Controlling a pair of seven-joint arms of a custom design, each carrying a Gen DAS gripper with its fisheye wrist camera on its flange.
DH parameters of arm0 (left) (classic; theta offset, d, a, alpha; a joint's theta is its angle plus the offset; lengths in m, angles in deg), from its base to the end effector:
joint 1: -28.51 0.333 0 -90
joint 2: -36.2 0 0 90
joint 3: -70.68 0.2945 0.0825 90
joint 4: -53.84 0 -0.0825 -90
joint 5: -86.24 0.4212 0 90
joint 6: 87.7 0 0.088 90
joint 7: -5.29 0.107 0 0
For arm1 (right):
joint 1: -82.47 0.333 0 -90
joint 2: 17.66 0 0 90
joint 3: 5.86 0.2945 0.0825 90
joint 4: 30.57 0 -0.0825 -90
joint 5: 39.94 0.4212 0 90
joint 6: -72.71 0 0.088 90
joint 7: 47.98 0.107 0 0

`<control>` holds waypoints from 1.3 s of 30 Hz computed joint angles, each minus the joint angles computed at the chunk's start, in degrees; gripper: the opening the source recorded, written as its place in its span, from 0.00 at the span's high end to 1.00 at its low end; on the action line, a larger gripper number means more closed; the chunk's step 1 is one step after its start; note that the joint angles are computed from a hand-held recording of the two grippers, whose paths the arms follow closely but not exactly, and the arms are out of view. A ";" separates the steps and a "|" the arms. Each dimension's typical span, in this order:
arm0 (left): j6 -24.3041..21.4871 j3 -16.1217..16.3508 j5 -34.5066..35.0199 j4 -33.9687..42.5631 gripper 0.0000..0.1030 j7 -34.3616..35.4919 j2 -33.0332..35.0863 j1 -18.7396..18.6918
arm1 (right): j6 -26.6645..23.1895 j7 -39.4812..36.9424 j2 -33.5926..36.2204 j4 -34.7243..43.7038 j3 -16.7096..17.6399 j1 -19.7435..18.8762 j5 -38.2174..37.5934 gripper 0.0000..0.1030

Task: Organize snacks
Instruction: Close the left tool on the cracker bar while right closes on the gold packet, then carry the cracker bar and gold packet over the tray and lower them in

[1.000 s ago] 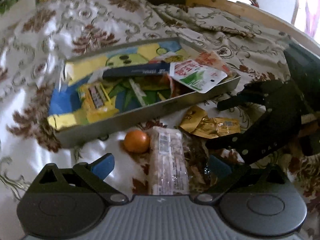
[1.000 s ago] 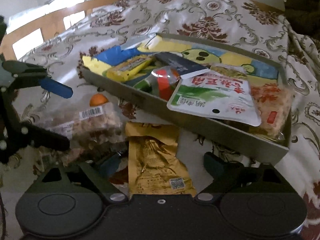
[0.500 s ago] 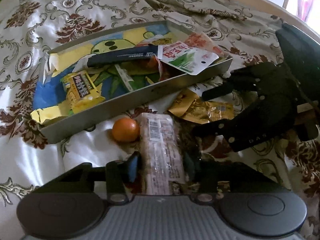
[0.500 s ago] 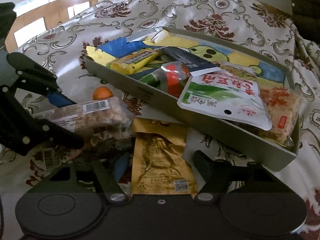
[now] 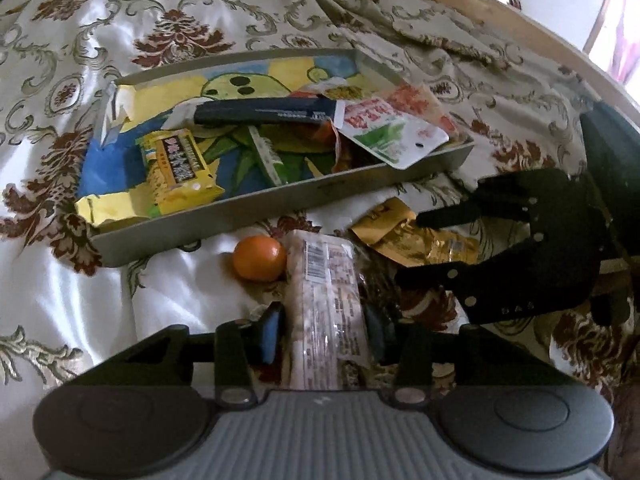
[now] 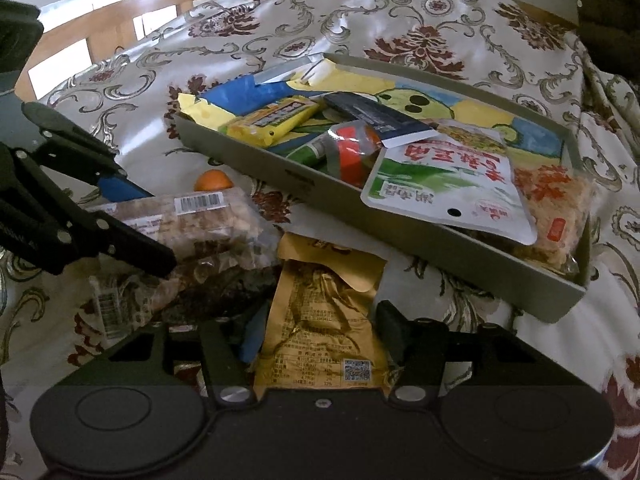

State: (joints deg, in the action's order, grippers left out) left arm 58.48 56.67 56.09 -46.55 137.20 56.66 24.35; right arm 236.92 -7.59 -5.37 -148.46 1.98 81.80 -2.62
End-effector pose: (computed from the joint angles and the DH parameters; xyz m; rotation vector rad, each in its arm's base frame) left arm 0.6792 -0.2004 0.3805 -1.3014 2.5832 -0.9295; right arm 0.6431 0.0445 0.3466 -2.1079 1.3954 -0.4718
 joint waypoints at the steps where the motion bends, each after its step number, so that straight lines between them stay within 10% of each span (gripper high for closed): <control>1: 0.13 -0.08 -0.26 -0.22 0.54 0.29 -0.13 0.12 | 0.18 0.54 0.07 -0.08 -0.27 0.32 -0.91 0.41; 7: 0.67 0.67 3.08 -0.50 0.54 -0.34 -0.04 -1.23 | -0.82 4.48 1.90 1.85 -0.50 0.42 -5.30 0.31; 14: -3.33 1.37 7.50 3.02 0.54 -3.55 1.75 -2.09 | -1.26 5.37 1.00 1.32 -0.19 -0.18 -6.89 0.43; 28: -13.82 -0.07 -7.26 6.05 0.54 -7.99 2.52 3.59 | -0.38 1.05 -6.71 -5.28 -2.40 1.68 5.37 0.45; 39: -8.96 -1.17 -21.46 2.23 0.54 1.20 -1.41 5.70 | 1.12 -9.09 -9.21 -4.64 -4.80 5.26 20.44 0.45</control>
